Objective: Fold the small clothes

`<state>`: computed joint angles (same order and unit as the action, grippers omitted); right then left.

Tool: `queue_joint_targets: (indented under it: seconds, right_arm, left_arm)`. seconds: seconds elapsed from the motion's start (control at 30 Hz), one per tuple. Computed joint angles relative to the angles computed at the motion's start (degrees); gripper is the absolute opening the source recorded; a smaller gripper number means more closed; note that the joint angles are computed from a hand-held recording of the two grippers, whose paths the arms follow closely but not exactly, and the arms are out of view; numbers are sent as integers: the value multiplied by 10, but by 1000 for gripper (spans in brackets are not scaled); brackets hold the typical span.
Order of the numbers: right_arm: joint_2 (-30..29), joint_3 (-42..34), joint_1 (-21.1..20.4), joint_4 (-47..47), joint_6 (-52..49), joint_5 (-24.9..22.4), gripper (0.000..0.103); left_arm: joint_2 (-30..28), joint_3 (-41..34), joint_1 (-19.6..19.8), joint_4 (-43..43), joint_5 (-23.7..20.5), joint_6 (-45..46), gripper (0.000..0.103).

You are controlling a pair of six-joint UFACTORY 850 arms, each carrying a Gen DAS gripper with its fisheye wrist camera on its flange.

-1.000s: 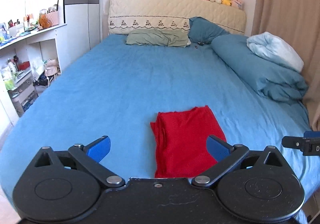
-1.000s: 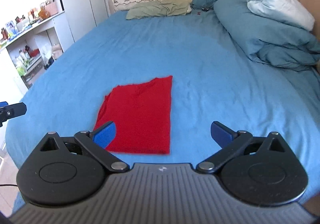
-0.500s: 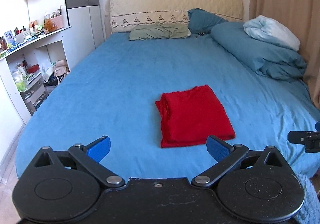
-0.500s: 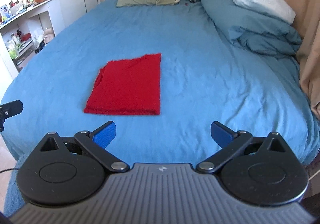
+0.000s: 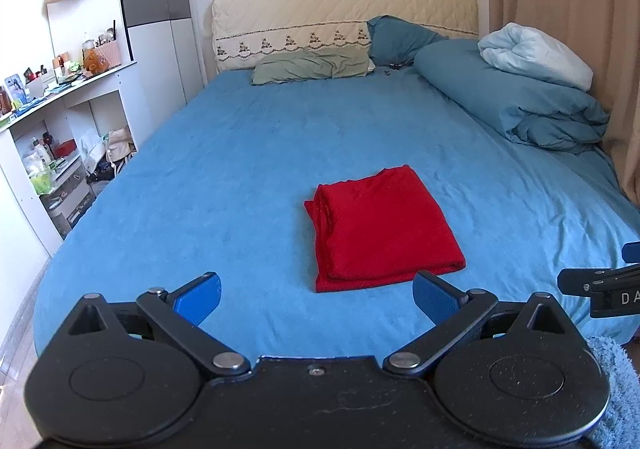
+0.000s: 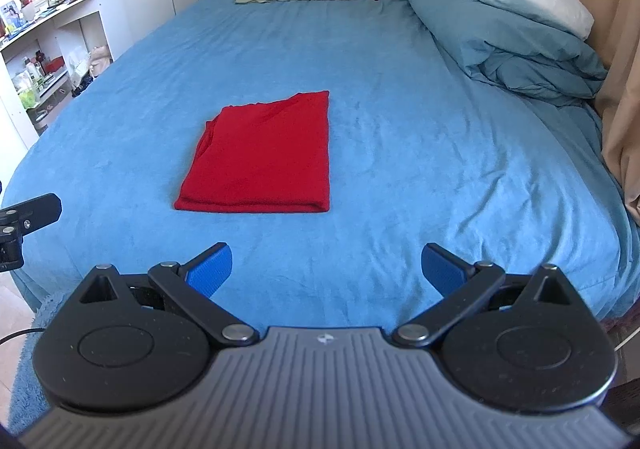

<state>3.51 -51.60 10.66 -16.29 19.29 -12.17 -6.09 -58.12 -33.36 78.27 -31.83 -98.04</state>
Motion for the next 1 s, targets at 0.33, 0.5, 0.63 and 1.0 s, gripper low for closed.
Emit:
queue_joint_targets:
  seconds: [0.33, 0.5, 0.63, 1.0]
  right_arm:
    - [-1, 0, -5, 16, -12, 0, 103]
    - [-2, 0, -6, 15, -10, 0, 103]
    - [-2, 0, -7, 24, -19, 0, 103]
    - [-2, 0, -6, 17, -10, -1, 103]
  left_arm:
    - [3, 3, 0, 12, 1, -8, 103]
    - [4, 5, -2, 17, -1, -13, 103]
    - [6, 7, -2, 22, -3, -17, 103]
    - [6, 6, -7, 26, -14, -20, 103]
